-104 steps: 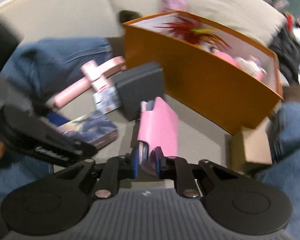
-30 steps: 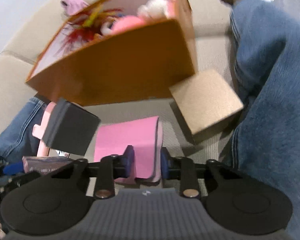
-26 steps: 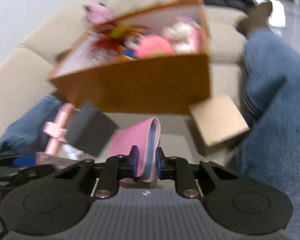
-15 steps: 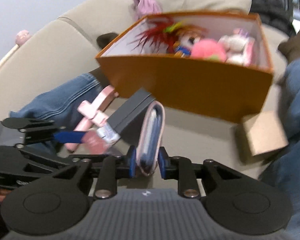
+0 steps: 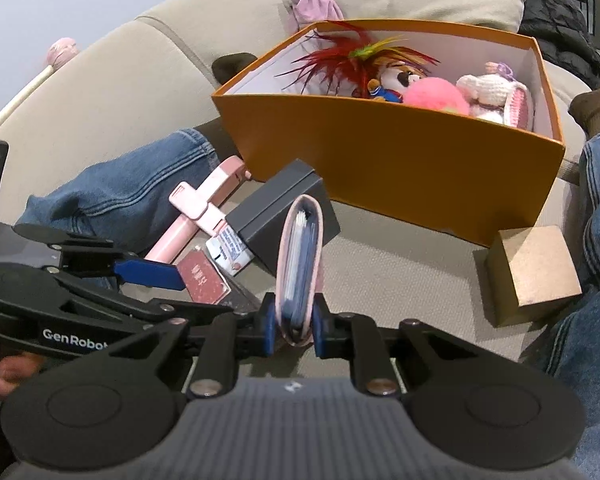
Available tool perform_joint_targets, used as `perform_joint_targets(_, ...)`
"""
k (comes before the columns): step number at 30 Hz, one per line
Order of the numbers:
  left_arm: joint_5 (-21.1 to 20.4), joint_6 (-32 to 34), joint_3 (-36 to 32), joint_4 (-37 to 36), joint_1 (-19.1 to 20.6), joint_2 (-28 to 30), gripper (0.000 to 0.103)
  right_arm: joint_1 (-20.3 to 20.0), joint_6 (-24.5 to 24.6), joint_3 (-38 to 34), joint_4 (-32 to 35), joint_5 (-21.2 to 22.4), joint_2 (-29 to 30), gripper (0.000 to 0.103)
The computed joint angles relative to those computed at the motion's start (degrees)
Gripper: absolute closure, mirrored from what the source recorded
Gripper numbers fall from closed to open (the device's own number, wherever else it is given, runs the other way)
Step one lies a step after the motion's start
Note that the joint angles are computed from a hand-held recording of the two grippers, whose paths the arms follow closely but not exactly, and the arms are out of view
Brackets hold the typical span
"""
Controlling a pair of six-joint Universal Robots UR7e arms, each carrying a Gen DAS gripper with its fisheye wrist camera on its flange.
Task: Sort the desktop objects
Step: 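Lift the pink tag with the left gripper while the right gripper carries the pink case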
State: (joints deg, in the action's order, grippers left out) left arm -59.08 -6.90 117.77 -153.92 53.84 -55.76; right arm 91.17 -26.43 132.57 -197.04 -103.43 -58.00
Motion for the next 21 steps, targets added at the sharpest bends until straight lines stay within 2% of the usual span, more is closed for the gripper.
perform_joint_targets(2,-1.7,-3.0,-0.7,2.2,0.8,-0.4,0.031,0.1,0.0,0.3,0.7,0.1,-0.3,0.085)
perform_joint_targets(4,-3.6,-4.5,-0.4,1.5,1.6,-1.0,0.036,0.0,-0.1,0.7,1.5,0.4,-0.6,0.086)
perform_joint_targets(10,-8.6,-7.4,0.1,0.0,3.1,-2.4,0.034,-0.8,0.9,1.5,5.5,3.0,-2.1,0.086)
perform_joint_targets(14,-8.2,-9.2,-0.2,1.0,3.0,-2.3,0.034,-0.3,-0.2,1.6,5.6,2.9,-1.9,0.086)
perform_joint_targets(21,-4.8,-9.6,0.0,2.5,2.4,-2.3,0.031,-0.8,-0.2,1.5,7.5,4.7,-2.0,0.085)
